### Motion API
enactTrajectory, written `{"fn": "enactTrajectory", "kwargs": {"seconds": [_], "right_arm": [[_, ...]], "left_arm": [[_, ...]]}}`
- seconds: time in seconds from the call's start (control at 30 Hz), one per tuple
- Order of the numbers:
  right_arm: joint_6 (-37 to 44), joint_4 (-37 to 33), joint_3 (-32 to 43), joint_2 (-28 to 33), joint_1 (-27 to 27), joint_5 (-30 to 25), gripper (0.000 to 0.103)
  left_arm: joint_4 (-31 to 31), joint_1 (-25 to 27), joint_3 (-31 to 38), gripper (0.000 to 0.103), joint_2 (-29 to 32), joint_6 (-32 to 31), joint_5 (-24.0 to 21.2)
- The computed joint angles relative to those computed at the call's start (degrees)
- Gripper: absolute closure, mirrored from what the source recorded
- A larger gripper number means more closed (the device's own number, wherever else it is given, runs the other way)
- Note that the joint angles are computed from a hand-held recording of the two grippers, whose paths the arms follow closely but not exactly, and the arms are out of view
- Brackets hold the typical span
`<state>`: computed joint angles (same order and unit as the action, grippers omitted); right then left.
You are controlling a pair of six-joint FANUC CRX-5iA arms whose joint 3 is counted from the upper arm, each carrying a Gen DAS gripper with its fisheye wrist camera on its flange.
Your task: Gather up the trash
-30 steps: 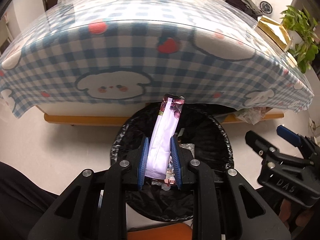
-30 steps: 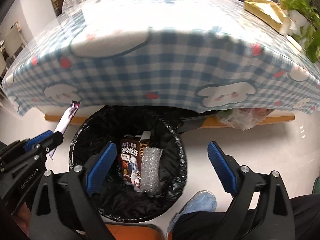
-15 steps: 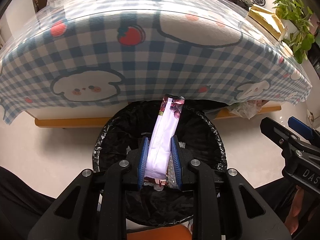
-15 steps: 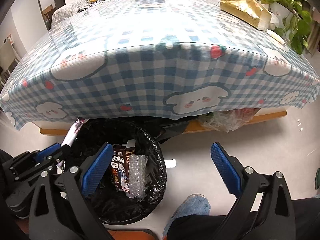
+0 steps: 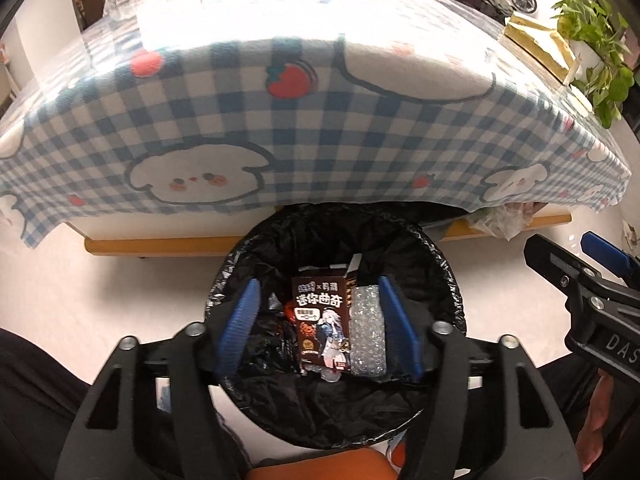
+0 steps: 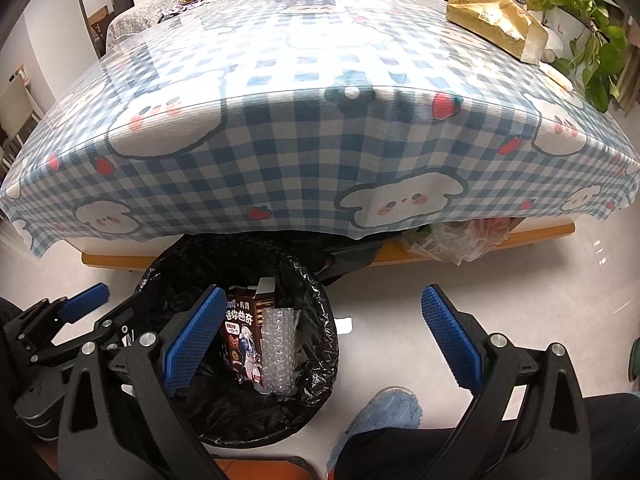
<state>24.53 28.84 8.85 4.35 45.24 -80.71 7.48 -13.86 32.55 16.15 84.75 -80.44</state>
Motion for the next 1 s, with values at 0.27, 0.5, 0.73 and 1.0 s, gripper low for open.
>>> {"fn": "enactTrajectory", "kwargs": {"seconds": [0.27,0.5,0.73,1.0], "right_arm": [[1.06,2.61,2.58,0.88,1.82,0.53,0.009],[1.42,7.55,5.34,0.76,5.14,-0.47,0.009],[-0.01,11.16,6.39,-0.76,7.68,-1.32,0.009],[-0.26,11.74,6.70,-0.99,8.38,-1.82,0.009]], "left_arm": [[1.81,3.23,-0.38,0.010,-3.04,-1.05,2.16],[2.81,5.65,1.89,0.006,-5.42,-1.80,3.81],[2.66,7.18,5.15,0.006,-6.41,-2.10,2.34],[2.65,7.20,5.54,0.006,-6.67,-2.82,1.74]]}}
